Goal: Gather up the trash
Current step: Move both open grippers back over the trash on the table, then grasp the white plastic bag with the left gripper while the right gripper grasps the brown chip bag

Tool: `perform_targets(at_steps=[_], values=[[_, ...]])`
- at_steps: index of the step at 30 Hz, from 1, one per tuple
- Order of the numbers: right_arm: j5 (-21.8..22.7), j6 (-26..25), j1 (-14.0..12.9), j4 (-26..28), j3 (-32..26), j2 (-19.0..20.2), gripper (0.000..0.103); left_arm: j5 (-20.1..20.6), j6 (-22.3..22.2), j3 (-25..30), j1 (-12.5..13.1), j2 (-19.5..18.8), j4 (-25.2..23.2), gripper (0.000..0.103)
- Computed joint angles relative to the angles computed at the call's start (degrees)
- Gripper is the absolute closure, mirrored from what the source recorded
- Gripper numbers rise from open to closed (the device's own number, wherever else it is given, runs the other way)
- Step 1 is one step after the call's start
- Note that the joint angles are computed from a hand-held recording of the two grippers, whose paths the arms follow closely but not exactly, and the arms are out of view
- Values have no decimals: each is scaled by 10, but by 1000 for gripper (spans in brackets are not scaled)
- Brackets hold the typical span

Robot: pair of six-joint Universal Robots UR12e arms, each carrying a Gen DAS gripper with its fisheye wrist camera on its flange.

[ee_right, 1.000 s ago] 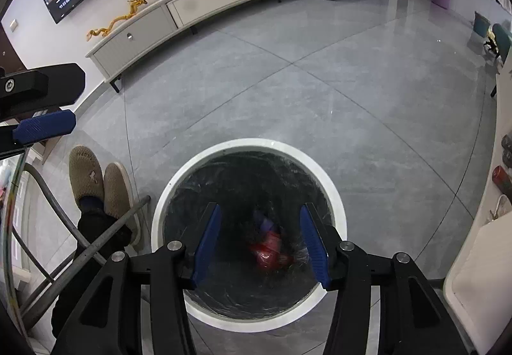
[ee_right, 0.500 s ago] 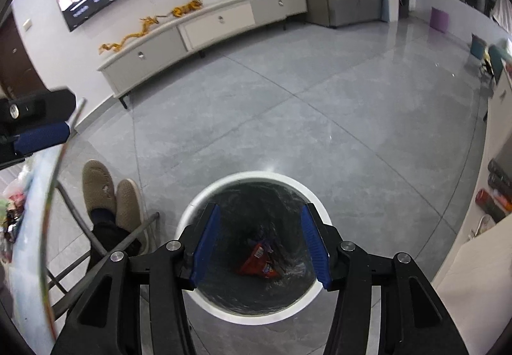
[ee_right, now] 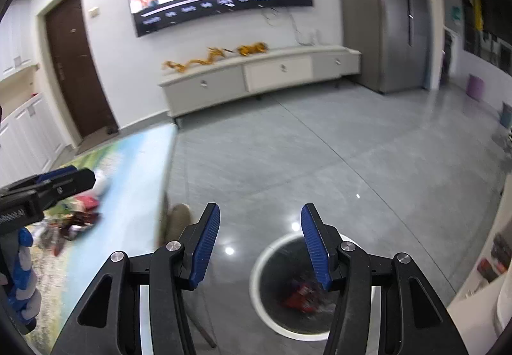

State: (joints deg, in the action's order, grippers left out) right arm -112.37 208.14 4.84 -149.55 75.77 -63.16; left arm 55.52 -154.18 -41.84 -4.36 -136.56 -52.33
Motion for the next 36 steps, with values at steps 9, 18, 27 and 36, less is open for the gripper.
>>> perform_targets(at_steps=[9,18,27,36], values=[[29,-63,30,-12,-83,43,50,19,-70,-29,63,6,84,33],[119,-102,46,14,-159,95,39,63,-107,-15,97,-20,44,33],[209,-123,57,87,-259,169,37,73,-120,-10,98,-33,20,33],[267,-195,68,137,-388,249,37,62,-120,13,100,-50,2,34]])
